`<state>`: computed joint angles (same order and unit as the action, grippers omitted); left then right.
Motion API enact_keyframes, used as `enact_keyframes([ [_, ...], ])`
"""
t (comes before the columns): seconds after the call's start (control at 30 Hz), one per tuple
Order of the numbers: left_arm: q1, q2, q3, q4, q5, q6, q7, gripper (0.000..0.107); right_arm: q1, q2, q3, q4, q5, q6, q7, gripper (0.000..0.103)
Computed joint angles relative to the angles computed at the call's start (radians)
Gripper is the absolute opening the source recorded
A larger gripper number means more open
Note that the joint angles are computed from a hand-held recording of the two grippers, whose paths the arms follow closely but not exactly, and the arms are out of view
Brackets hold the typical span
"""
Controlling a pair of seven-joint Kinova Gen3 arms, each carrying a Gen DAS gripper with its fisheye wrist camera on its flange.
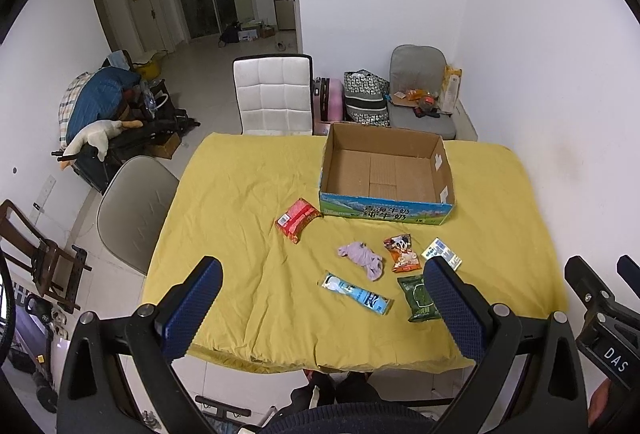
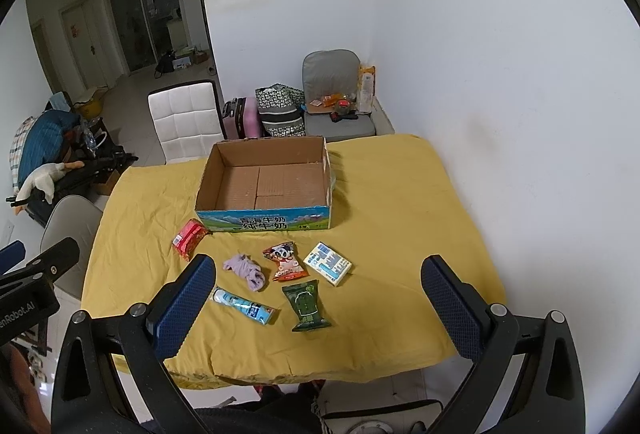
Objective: Organize soft objects
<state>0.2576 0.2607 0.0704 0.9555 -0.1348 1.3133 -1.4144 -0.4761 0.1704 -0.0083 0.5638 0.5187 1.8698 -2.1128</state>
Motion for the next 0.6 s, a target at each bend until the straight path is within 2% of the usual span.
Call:
enact_keyframes([
  [0.6,-0.016,-0.006,0.001,0.013,0.023,0.014,-0.018,0.103,-0.010,-0.002,-0.003,-0.007,0.002,0.020,-0.009,0.103],
])
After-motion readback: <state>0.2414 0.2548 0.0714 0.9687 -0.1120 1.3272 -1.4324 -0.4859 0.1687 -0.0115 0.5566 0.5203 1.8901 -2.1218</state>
